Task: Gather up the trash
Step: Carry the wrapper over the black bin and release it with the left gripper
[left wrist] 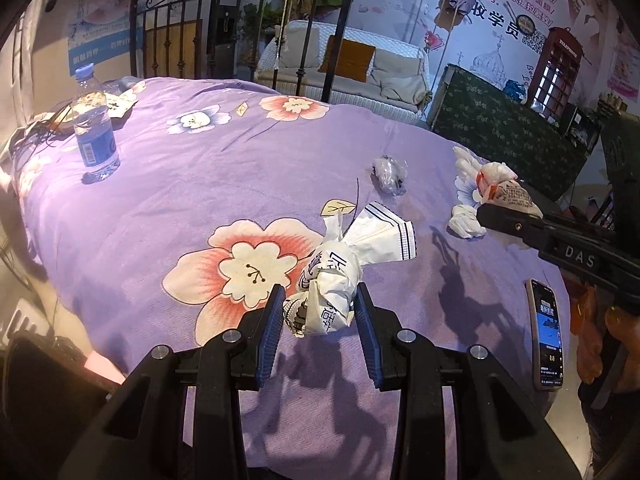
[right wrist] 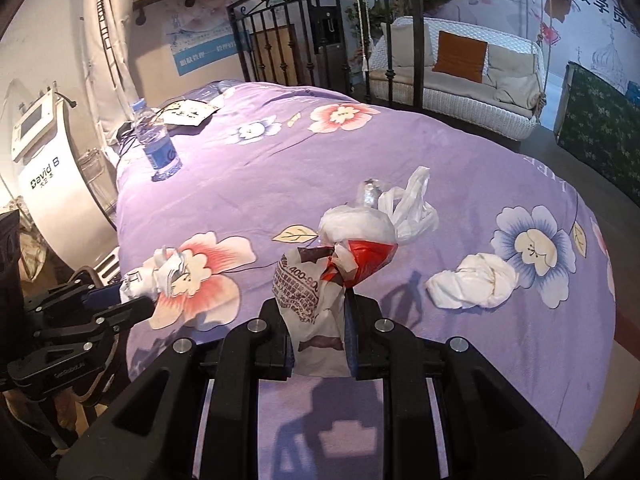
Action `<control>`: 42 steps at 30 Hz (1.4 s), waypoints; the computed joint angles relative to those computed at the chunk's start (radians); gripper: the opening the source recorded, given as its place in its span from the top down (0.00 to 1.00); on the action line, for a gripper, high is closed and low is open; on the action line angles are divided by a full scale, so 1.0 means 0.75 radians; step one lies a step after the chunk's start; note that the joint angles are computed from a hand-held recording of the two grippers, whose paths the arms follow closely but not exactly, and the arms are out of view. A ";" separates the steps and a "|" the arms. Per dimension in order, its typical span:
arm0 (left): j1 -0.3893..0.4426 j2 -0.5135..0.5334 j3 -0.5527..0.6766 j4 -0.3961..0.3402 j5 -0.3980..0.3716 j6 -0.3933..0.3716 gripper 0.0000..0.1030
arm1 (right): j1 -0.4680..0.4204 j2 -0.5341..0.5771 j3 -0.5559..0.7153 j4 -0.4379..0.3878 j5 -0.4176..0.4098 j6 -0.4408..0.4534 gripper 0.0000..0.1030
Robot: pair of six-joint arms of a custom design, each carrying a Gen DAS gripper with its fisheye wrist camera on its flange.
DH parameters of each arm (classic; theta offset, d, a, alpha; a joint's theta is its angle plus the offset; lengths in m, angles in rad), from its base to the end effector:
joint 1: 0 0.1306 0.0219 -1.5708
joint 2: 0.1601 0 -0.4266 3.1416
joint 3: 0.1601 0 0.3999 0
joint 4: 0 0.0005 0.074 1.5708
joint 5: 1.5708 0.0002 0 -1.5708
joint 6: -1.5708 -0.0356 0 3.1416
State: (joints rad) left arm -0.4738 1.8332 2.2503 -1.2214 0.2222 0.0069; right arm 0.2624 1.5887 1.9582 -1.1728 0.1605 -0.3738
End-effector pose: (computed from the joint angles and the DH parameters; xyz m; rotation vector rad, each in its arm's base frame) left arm 0.5637 -0.2984 0.6032 0.6611 2.3130 -0.4911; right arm 0.5289 0.1356 0.6162 0.2082 2.3548 0.1179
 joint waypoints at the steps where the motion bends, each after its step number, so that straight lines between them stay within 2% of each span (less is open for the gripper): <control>1: 0.008 -0.012 -0.018 0.009 -0.001 0.003 0.66 | 0.017 -0.006 -0.012 0.011 0.000 -0.013 0.81; 6: 0.049 -0.074 -0.108 0.037 -0.009 0.023 0.66 | 0.098 -0.016 -0.052 0.059 0.000 -0.073 0.81; 10: 0.098 -0.127 -0.188 0.057 -0.031 0.042 0.66 | 0.173 0.003 -0.057 0.076 0.021 -0.073 0.81; 14: 0.155 -0.175 -0.260 0.065 -0.053 0.077 0.66 | 0.233 0.035 -0.051 0.111 -0.034 -0.073 0.81; 18: 0.208 -0.218 -0.321 0.067 -0.085 0.106 0.66 | 0.307 0.092 0.006 0.145 -0.054 -0.026 0.81; 25: 0.309 -0.285 -0.419 0.093 -0.142 0.143 0.66 | 0.395 0.239 0.183 0.121 -0.135 0.059 0.81; 31: 0.381 -0.310 -0.470 0.087 -0.200 0.165 0.66 | 0.435 0.309 0.274 0.100 -0.164 0.087 0.81; 42: 0.471 -0.267 -0.505 0.000 -0.278 0.236 0.66 | 0.458 0.326 0.281 0.099 -0.193 0.072 0.81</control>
State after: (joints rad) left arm -0.1204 1.6329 1.8714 -1.2213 0.0140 0.1837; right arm 0.6060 1.8334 2.1691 -1.0989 0.0155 -0.3200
